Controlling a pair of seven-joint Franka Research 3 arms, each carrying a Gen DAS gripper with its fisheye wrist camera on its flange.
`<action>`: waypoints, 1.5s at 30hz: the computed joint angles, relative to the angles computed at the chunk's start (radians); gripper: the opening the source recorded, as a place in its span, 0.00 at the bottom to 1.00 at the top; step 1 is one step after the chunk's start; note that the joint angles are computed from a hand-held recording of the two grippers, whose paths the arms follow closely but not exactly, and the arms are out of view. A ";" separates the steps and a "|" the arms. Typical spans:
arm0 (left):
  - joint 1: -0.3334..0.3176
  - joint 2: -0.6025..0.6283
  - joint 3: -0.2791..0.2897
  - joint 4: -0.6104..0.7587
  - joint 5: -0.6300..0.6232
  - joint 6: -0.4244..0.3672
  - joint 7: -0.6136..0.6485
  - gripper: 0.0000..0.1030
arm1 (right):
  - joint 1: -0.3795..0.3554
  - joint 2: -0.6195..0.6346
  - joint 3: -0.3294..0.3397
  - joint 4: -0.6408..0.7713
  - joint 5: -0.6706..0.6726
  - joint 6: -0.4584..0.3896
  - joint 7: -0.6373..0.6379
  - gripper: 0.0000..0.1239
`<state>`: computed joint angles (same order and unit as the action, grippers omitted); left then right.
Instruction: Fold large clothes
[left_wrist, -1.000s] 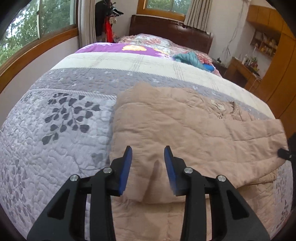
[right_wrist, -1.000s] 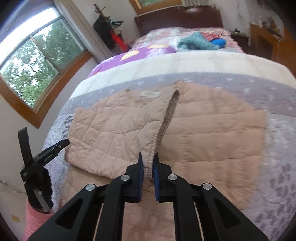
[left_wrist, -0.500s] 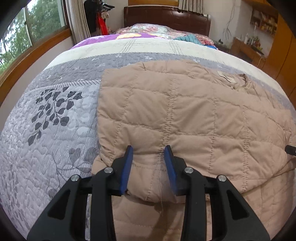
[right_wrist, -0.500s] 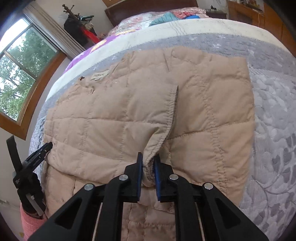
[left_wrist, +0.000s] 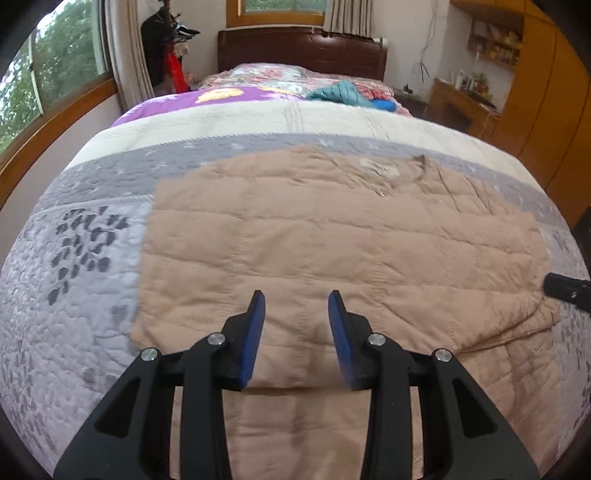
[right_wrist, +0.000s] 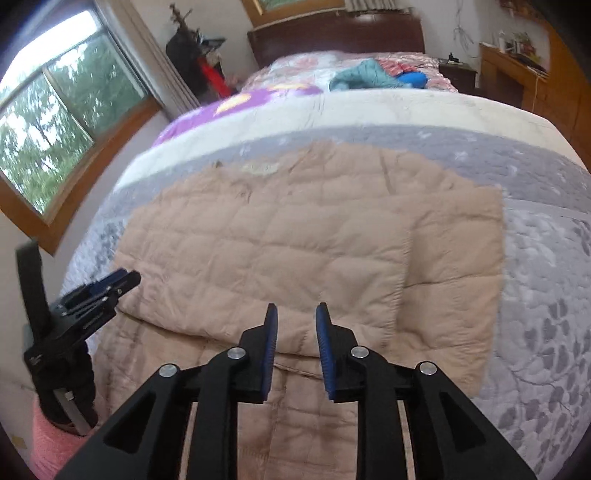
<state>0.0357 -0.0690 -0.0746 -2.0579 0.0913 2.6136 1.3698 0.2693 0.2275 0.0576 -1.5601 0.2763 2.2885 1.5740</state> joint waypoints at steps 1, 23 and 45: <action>-0.002 0.012 -0.003 0.006 -0.001 -0.008 -0.005 0.34 | 0.002 0.014 -0.001 0.012 -0.005 -0.010 0.008 0.18; 0.008 -0.175 0.051 -0.138 -0.106 -0.041 0.138 0.45 | -0.059 -0.358 -0.007 -0.405 0.331 0.120 -0.330 0.33; 0.091 -0.965 0.315 -0.777 -0.224 -0.318 0.354 0.70 | -0.119 -1.005 -0.120 -1.096 0.301 -0.011 -0.306 0.51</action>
